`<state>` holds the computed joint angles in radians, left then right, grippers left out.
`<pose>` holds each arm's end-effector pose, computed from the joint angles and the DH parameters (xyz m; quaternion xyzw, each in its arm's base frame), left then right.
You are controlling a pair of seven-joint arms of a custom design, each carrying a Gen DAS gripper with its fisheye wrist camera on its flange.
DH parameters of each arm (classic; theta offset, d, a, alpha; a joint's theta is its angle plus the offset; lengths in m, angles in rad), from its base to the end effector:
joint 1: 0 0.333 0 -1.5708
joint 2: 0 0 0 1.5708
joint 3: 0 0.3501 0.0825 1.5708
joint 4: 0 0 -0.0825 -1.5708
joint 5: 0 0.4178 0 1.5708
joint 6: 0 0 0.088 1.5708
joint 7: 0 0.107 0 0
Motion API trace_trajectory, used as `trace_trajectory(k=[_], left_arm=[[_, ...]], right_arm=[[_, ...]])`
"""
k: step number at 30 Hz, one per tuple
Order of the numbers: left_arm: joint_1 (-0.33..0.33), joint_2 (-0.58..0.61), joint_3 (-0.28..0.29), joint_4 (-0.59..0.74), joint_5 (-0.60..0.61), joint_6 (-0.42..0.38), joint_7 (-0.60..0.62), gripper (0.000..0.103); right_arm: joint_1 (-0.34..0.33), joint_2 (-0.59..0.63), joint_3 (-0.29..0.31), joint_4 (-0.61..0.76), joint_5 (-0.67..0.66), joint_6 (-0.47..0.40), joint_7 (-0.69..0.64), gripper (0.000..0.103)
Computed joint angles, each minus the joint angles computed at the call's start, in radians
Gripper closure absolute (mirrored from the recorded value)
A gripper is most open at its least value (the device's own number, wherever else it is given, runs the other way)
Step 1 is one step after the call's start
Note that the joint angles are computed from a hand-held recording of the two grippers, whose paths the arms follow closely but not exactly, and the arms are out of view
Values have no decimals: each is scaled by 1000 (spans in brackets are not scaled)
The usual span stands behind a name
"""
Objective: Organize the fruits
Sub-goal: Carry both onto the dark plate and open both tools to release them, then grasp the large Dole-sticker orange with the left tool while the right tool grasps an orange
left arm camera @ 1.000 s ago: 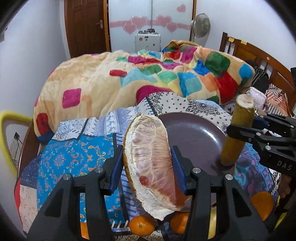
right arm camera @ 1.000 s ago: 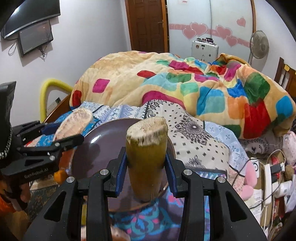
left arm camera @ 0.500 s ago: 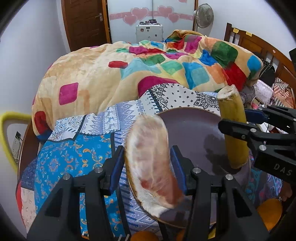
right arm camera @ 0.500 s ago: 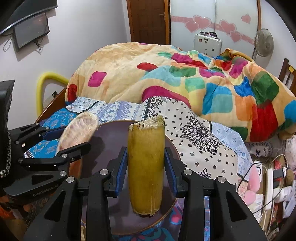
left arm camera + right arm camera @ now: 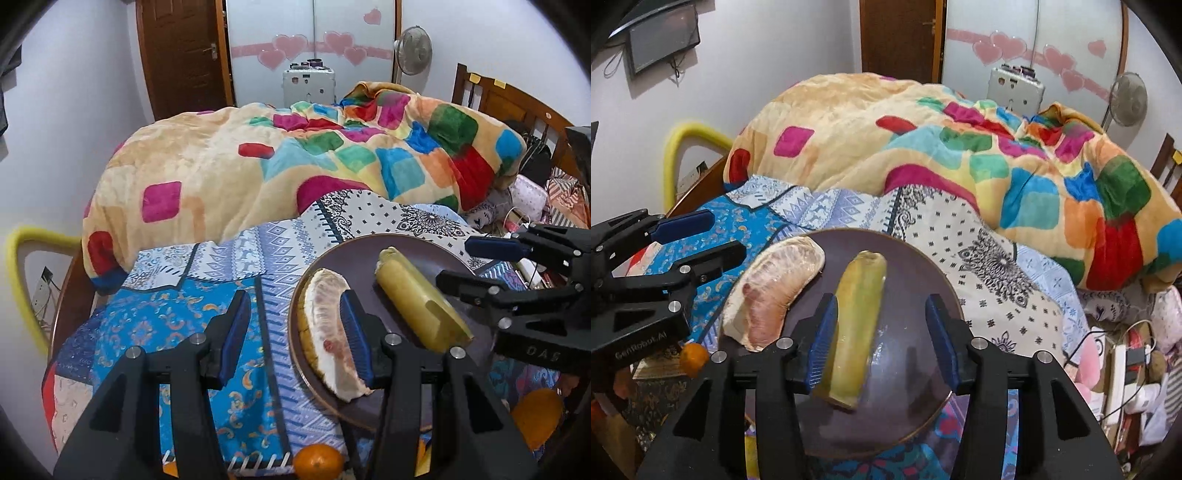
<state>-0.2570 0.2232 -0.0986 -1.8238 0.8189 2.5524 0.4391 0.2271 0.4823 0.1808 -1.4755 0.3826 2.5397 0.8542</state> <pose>0.6486 -0.2462 0.4840 -0.7210 0.5861 -0.2201 0.2971 0.7328 0.2805 0.4862 -0.8771 0.3426 -0.1183 0.3152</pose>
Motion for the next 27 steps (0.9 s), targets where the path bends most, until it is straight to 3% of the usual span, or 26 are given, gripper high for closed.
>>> trace_trajectory(k=[4,12,17,22,27], left_arm=[[-1,-55,-1,-55,38,34,-57,50],[7,-150,-51,-127,103,17,-127,41],[21,-227,-91,-190,133,4,-174,36],[37,-304,-133,-259,144,-12,-215,26],[57,-367,-169,-325,149,-2,-264,15]], right_arm=[[-20,-46,19,-47,46,10,-34,56],[-40,-179,27,-206,160,111,-119,55],[-46,-280,26,-324,295,180,-225,44],[-30,-356,1,-411,431,212,-344,33],[3,-408,-33,-491,520,245,-432,31]])
